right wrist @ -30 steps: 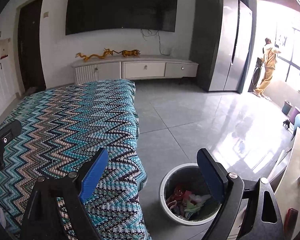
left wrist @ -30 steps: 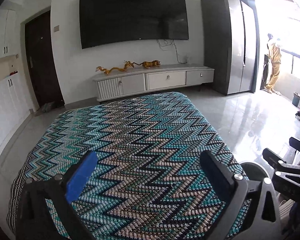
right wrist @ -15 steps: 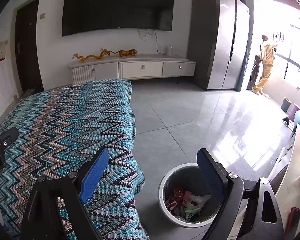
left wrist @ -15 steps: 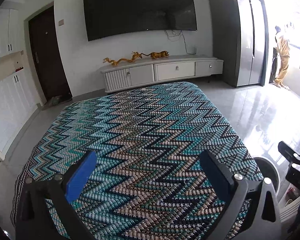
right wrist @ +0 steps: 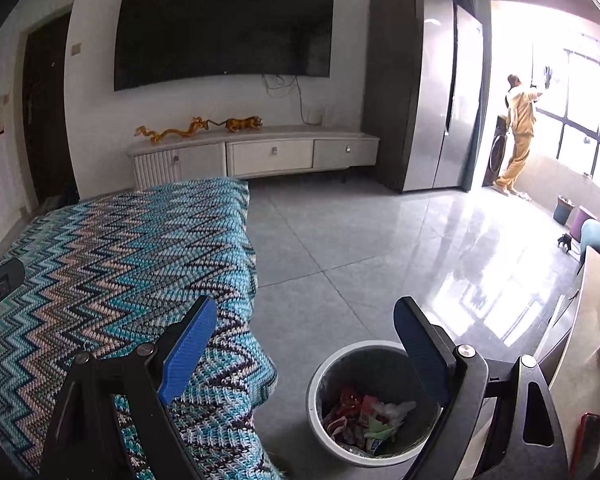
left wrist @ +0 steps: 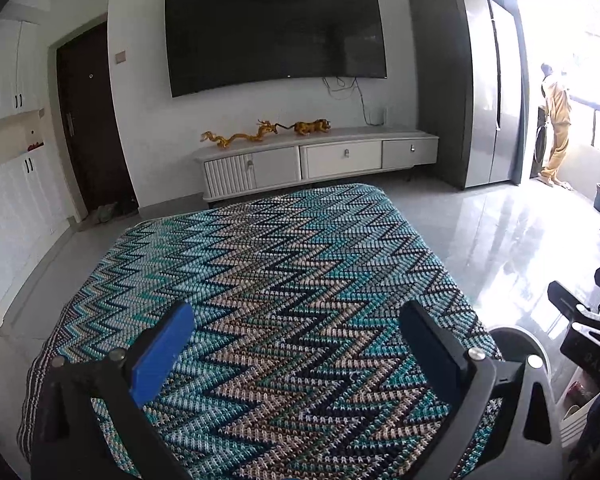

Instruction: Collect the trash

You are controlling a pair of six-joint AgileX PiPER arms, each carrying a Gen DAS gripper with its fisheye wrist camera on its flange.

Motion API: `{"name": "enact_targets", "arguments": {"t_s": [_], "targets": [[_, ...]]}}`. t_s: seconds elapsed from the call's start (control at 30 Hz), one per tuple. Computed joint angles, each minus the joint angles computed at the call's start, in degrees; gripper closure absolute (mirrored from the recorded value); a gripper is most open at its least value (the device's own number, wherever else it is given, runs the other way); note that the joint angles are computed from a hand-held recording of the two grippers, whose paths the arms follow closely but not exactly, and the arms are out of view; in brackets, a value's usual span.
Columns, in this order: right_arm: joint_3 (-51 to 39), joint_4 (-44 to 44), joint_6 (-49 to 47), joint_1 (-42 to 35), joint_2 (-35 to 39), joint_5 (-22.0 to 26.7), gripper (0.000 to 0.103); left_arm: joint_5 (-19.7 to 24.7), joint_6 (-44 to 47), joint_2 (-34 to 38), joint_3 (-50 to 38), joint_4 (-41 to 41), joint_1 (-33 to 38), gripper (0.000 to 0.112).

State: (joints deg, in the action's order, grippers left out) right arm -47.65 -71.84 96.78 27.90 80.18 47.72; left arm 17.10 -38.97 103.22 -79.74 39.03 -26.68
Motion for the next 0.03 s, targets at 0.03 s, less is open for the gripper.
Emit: {"name": "enact_targets", "arguments": {"t_s": [0.03], "targets": [[0.04,-0.32,0.25,0.22,-0.14,0.26,0.014,-0.12,0.18,-0.08,0.07,-0.25,0.05,0.009]]}}
